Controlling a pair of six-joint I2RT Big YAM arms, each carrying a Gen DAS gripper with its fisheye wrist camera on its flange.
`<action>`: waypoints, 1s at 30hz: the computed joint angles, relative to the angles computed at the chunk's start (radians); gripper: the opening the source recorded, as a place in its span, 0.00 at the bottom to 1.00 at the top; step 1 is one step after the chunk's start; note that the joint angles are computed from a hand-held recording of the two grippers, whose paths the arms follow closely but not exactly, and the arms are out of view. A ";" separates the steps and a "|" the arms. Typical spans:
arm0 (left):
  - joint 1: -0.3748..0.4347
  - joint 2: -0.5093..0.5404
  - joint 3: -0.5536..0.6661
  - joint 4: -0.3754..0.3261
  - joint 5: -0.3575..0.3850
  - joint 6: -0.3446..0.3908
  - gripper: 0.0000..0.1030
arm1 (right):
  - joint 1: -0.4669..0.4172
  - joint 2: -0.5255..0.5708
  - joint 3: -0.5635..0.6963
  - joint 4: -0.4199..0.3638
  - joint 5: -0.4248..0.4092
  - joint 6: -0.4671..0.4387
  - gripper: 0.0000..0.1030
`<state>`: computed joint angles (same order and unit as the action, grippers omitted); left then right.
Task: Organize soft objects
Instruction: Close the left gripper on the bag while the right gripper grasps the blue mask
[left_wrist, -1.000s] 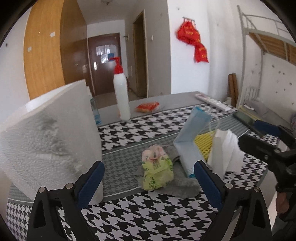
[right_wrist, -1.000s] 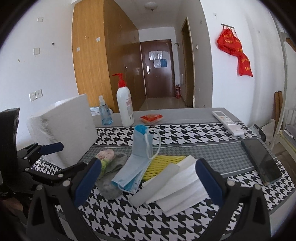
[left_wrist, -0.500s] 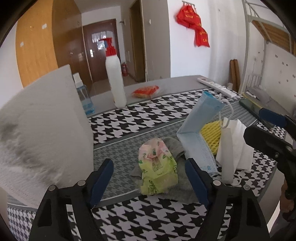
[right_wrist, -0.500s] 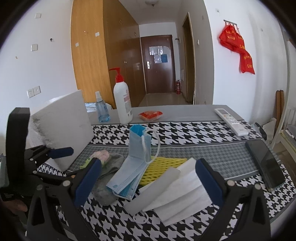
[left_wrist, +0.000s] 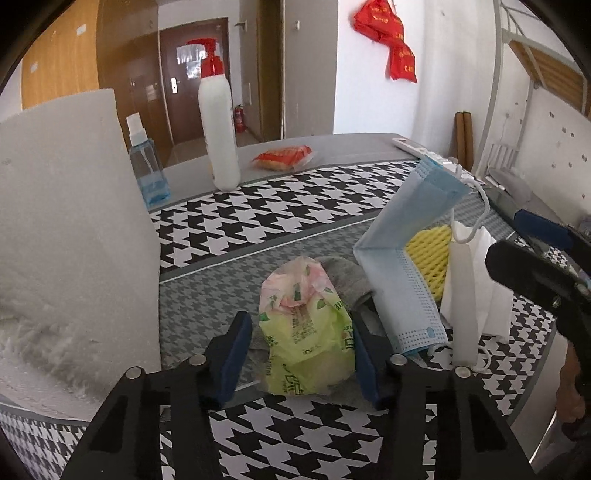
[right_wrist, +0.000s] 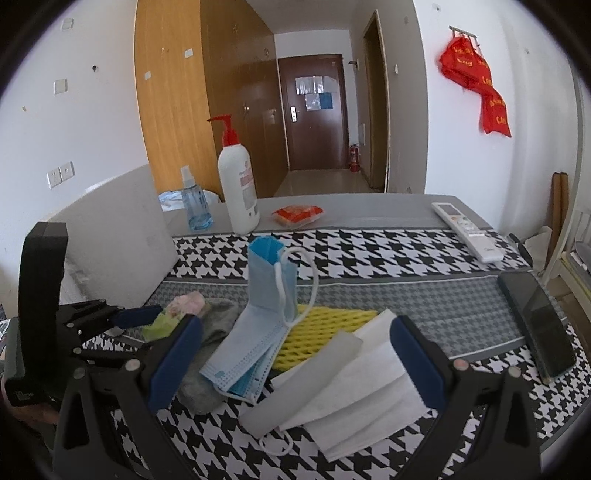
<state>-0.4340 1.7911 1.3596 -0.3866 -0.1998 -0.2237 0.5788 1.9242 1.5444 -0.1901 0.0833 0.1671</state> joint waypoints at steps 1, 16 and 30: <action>0.002 0.001 0.001 0.000 0.008 -0.001 0.49 | -0.002 0.005 0.007 -0.005 -0.007 -0.001 1.00; 0.020 -0.012 -0.022 0.031 0.075 -0.020 0.33 | -0.001 0.066 0.121 -0.090 -0.055 -0.047 0.93; 0.021 -0.050 -0.085 0.129 0.089 -0.025 0.31 | -0.005 0.145 0.269 -0.219 -0.117 -0.089 0.79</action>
